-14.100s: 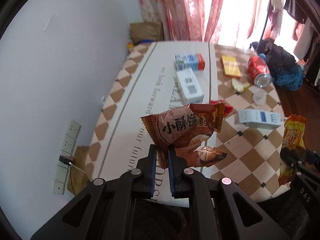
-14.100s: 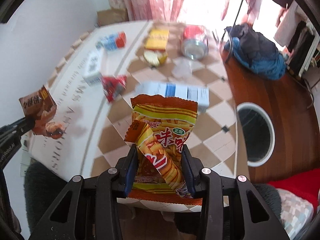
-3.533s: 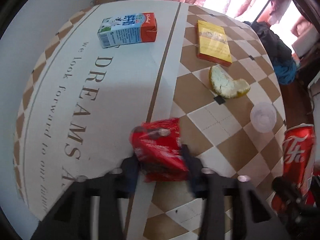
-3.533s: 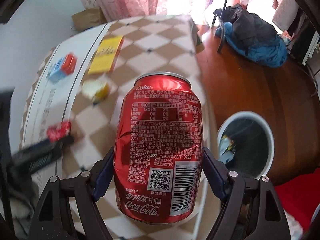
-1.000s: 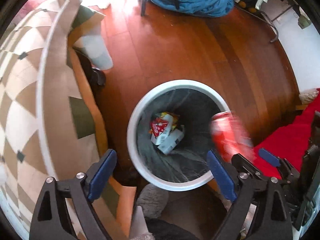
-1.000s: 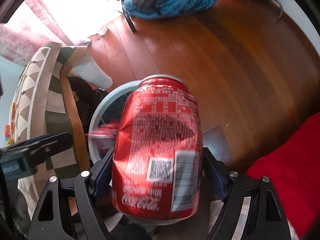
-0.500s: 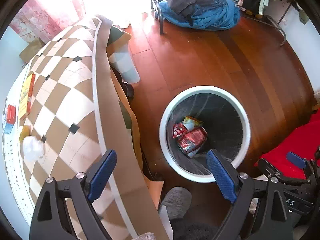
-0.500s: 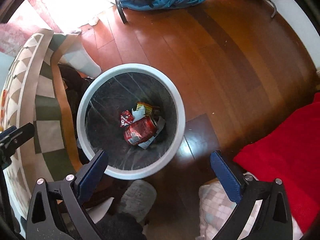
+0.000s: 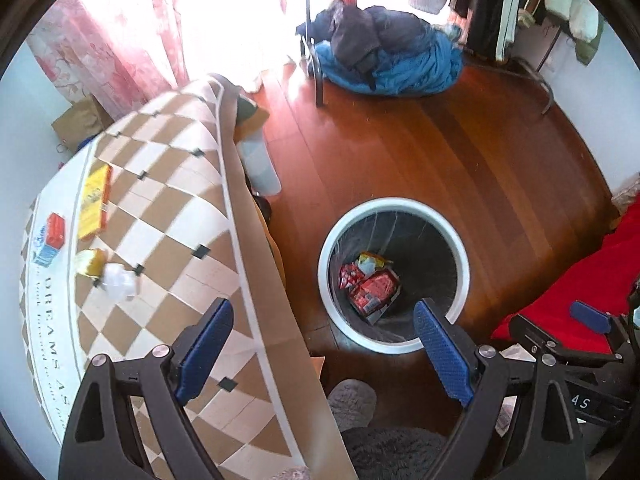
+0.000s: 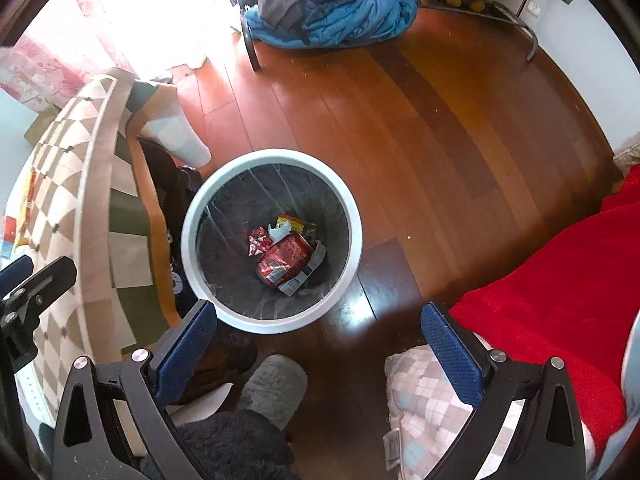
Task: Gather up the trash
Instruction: 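Move both open tools back over the table toward the boxes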
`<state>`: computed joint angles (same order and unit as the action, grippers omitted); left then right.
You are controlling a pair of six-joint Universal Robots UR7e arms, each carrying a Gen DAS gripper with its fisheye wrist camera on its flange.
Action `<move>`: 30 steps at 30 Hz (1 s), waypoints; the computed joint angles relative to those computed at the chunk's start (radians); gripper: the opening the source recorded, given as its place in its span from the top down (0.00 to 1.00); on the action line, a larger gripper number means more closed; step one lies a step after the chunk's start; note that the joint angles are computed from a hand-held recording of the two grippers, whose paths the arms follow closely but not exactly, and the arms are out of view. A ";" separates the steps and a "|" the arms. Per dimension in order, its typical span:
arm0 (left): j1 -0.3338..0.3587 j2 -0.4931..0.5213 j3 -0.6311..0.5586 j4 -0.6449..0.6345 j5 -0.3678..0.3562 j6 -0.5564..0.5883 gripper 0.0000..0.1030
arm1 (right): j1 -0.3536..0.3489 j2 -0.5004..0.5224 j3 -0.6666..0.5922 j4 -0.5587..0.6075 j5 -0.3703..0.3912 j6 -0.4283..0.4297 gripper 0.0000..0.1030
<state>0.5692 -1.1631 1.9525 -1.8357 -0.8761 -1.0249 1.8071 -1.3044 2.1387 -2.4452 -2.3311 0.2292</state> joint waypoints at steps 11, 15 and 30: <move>-0.091 -0.143 -0.016 0.086 0.079 -0.062 0.11 | 0.157 -0.078 -0.065 0.104 0.009 0.103 0.00; -0.100 -0.223 -0.010 0.144 0.107 -0.101 0.11 | 0.233 -0.080 -0.115 0.139 0.023 0.151 0.00; 0.237 -0.534 -0.015 0.716 0.334 -0.200 0.11 | 0.393 0.425 -0.484 0.139 0.243 0.117 0.00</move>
<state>0.8061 -1.6968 1.9374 -1.1201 -0.5422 -1.2248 2.2006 -0.8792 1.6544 -2.3062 -2.0880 0.3460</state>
